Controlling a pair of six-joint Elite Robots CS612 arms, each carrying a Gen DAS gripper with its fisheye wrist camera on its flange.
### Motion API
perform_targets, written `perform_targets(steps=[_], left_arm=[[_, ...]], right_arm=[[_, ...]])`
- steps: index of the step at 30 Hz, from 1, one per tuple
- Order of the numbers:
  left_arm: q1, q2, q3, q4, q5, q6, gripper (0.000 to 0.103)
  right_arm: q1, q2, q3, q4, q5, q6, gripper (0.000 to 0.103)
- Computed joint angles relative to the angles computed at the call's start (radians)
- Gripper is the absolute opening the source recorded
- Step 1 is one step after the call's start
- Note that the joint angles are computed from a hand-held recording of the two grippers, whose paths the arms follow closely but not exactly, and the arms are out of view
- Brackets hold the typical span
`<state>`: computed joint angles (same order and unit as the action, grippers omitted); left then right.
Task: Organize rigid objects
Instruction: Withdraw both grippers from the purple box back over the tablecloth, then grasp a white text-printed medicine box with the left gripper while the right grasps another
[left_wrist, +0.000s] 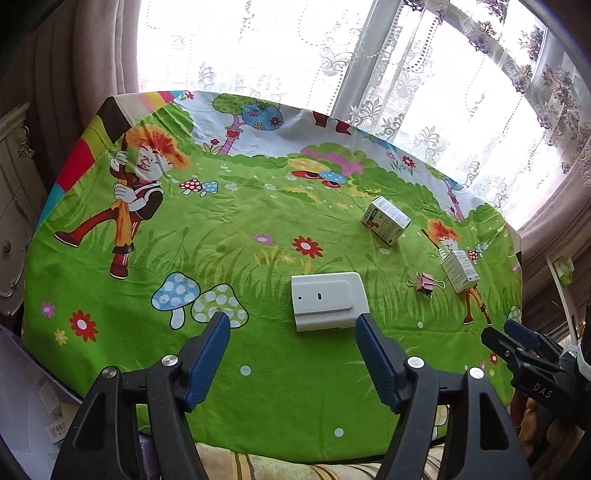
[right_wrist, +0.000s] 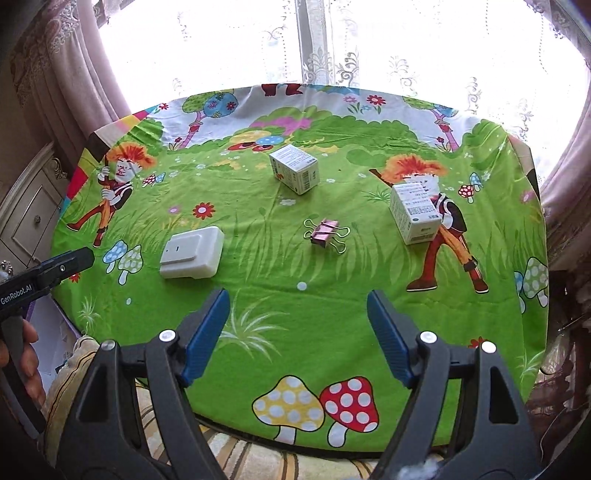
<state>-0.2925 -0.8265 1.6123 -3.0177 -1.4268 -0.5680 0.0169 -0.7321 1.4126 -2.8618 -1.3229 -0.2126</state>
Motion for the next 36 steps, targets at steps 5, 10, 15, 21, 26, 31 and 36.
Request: perform_targets(steps=[5, 10, 15, 21, 26, 31, 36], left_arm=[[-0.004, 0.04, -0.087, 0.034, -0.018, 0.073, 0.075], [-0.004, 0.095, -0.19, 0.077, -0.066, 0.161, 0.079], [0.007, 0.167, -0.318, 0.143, -0.152, 0.257, 0.088], [0.01, 0.259, -0.495, 0.25, -0.186, 0.414, 0.089], [0.008, 0.343, -0.66, 0.377, -0.212, 0.542, 0.089], [0.007, 0.417, -0.804, 0.494, -0.22, 0.647, 0.089], [0.006, 0.471, -0.909, 0.589, -0.211, 0.676, 0.089]], right_arm=[[-0.022, 0.028, -0.05, 0.015, -0.042, 0.025, 0.08], [-0.038, 0.064, -0.107, 0.031, -0.068, 0.026, 0.08], [-0.051, 0.105, -0.174, 0.068, -0.082, 0.016, 0.081], [-0.055, 0.158, -0.265, 0.121, -0.077, -0.003, 0.081], [-0.047, 0.202, -0.343, 0.17, -0.082, -0.044, 0.082], [-0.036, 0.248, -0.42, 0.22, -0.095, -0.088, 0.082], [-0.033, 0.286, -0.477, 0.247, -0.114, -0.073, 0.081]])
